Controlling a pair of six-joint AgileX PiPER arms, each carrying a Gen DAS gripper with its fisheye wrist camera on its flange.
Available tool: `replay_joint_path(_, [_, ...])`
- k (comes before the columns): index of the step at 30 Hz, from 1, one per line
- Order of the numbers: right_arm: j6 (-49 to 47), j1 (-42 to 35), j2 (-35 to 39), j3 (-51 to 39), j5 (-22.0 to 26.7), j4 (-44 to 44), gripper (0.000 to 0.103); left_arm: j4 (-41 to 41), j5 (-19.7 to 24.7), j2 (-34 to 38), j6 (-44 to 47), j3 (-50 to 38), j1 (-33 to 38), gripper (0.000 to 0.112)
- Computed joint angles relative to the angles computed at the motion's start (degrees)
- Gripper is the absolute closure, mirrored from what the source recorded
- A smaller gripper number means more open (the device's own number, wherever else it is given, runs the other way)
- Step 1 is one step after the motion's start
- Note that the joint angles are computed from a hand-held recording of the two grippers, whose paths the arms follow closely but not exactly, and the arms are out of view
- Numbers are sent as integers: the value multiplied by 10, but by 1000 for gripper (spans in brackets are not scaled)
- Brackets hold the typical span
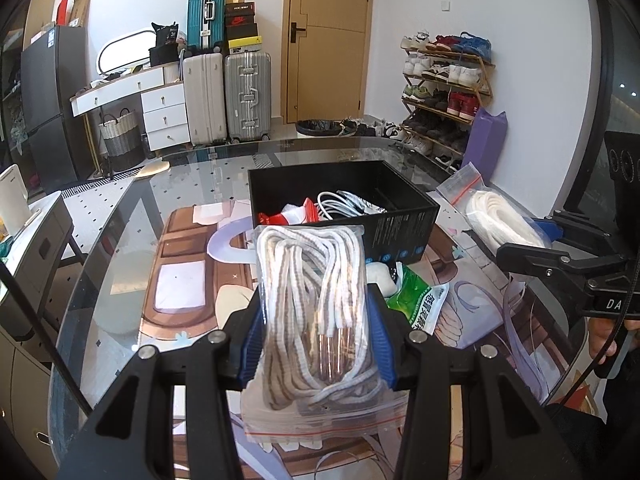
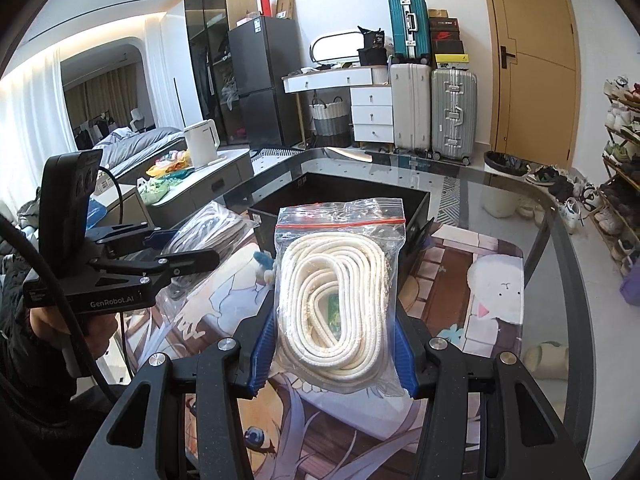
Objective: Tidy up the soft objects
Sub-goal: 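Lift the cord bag with left gripper while right gripper lifts the coiled rope bag, then lower cord bag into box and open left gripper while right gripper releases rope bag inside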
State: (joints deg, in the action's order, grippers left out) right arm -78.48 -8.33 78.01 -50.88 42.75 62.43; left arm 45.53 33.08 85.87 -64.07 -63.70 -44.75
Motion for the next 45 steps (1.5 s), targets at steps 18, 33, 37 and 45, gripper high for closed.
replay_joint_path(18, [89, 31, 27, -76, -19, -40, 52, -14, -7, 22, 30, -54, 24, 67])
replay_joint_path(33, [180, 51, 86, -178, -22, -87, 52, -104, -41, 47, 97, -98, 76, 67])
replay_joint_path(37, [196, 62, 95, -195, -21, -105, 52, -124, -38, 59, 122, -115, 83, 67])
replay_joint_path(45, [215, 69, 138, -239, -15, -115, 52, -147, -31, 94, 152, -160, 99, 67])
